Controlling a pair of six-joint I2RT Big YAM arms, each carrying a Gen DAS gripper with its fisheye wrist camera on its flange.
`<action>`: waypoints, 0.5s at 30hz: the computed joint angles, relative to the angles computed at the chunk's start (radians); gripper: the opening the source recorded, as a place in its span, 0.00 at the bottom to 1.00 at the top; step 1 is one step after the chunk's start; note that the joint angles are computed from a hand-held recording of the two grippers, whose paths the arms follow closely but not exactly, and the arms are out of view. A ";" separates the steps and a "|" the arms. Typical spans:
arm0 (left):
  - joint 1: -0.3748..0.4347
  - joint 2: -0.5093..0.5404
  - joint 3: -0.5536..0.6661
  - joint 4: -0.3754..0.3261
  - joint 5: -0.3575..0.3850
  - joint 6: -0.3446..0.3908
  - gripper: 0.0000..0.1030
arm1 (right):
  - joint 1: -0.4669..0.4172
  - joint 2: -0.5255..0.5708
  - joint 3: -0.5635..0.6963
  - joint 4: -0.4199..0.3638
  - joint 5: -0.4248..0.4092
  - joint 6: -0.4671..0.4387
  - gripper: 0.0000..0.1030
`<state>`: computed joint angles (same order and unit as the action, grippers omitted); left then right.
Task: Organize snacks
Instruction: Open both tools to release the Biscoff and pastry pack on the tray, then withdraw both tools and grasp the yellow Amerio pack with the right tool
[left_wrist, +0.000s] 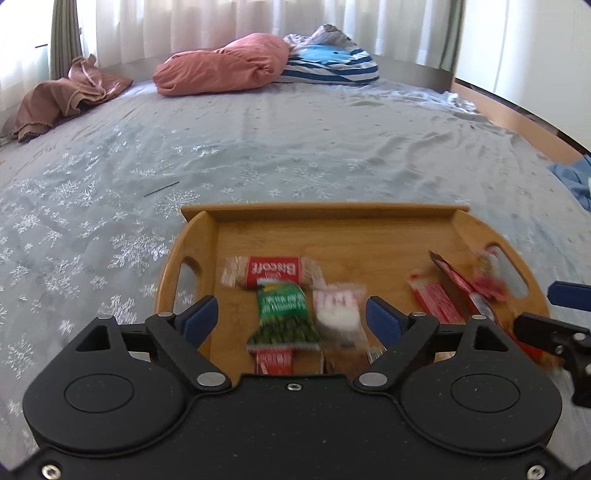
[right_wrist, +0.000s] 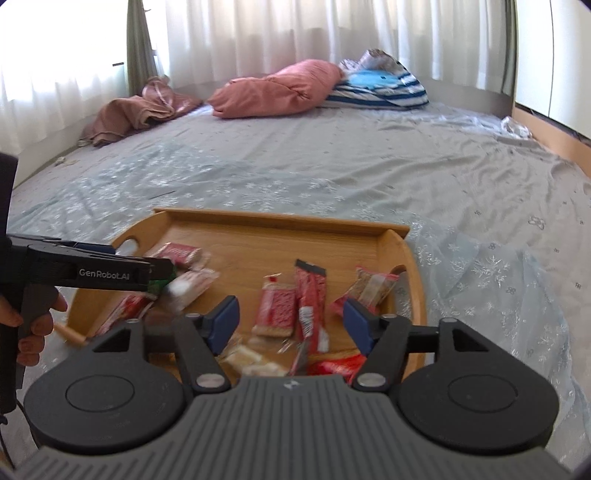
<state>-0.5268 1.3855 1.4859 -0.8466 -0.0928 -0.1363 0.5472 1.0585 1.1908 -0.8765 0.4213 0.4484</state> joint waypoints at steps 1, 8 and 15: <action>-0.006 -0.016 -0.012 -0.001 -0.005 0.005 0.84 | 0.018 -0.008 -0.007 0.001 0.013 0.003 0.77; -0.033 -0.125 -0.090 -0.015 -0.002 -0.001 0.85 | 0.168 -0.058 -0.068 0.004 0.149 0.021 0.84; -0.055 -0.180 -0.116 -0.072 0.030 -0.013 0.87 | 0.322 -0.086 -0.130 -0.023 0.273 0.102 0.91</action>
